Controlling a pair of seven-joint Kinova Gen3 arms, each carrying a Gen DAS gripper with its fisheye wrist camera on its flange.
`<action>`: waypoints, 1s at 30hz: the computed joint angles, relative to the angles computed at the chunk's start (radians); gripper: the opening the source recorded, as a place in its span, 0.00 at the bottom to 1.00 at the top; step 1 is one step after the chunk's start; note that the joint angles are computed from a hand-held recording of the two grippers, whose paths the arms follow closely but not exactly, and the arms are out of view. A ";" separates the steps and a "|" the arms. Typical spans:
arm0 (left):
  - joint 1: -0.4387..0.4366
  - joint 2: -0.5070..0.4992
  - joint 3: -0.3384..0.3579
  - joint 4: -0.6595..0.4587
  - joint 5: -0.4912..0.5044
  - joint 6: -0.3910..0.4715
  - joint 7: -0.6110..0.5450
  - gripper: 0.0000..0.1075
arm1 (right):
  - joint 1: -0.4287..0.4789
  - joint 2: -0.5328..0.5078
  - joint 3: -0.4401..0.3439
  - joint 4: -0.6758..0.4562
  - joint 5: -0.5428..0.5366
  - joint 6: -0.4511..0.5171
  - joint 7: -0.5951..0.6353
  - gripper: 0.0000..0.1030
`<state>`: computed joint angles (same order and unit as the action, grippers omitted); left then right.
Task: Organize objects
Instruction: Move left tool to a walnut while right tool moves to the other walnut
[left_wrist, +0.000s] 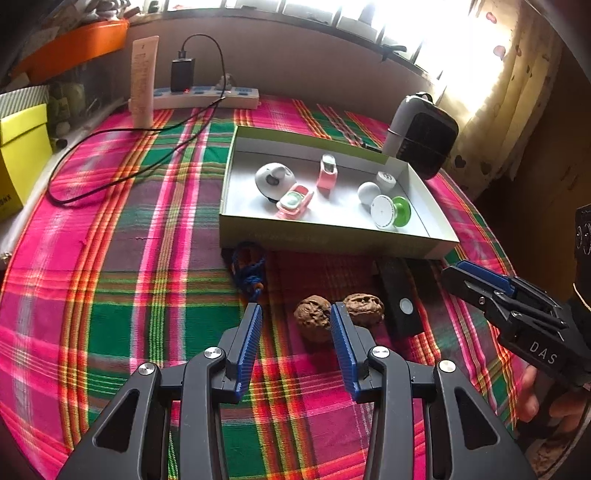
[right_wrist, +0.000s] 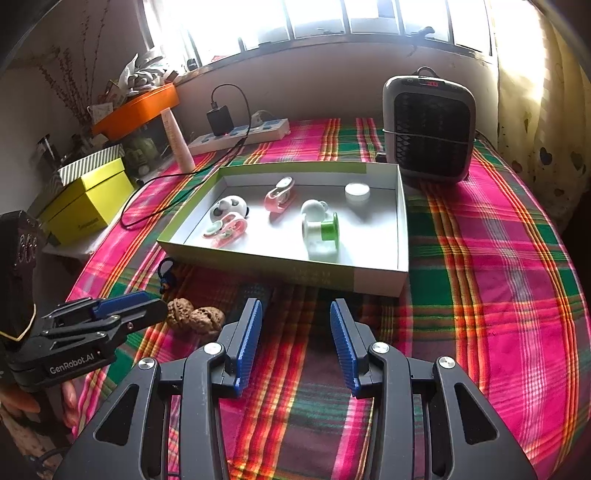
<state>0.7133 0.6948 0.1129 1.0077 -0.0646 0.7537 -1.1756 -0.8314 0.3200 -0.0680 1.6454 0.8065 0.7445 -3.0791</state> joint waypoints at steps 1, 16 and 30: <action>-0.002 0.003 0.003 -0.003 0.003 0.003 -0.002 0.35 | 0.000 0.001 -0.001 -0.001 -0.001 0.001 0.001 0.39; -0.016 0.037 0.019 -0.040 0.044 0.015 -0.035 0.35 | -0.006 0.006 0.002 -0.002 -0.008 -0.003 0.001 0.39; 0.001 0.055 0.005 -0.074 0.037 0.049 -0.031 0.35 | -0.004 0.012 0.004 -0.011 -0.022 -0.004 0.020 0.39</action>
<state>0.7139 0.7498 0.1182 0.9337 -0.0279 0.8030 -1.2061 -0.8353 0.3325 -0.0640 1.6340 0.7842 0.7408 -3.0587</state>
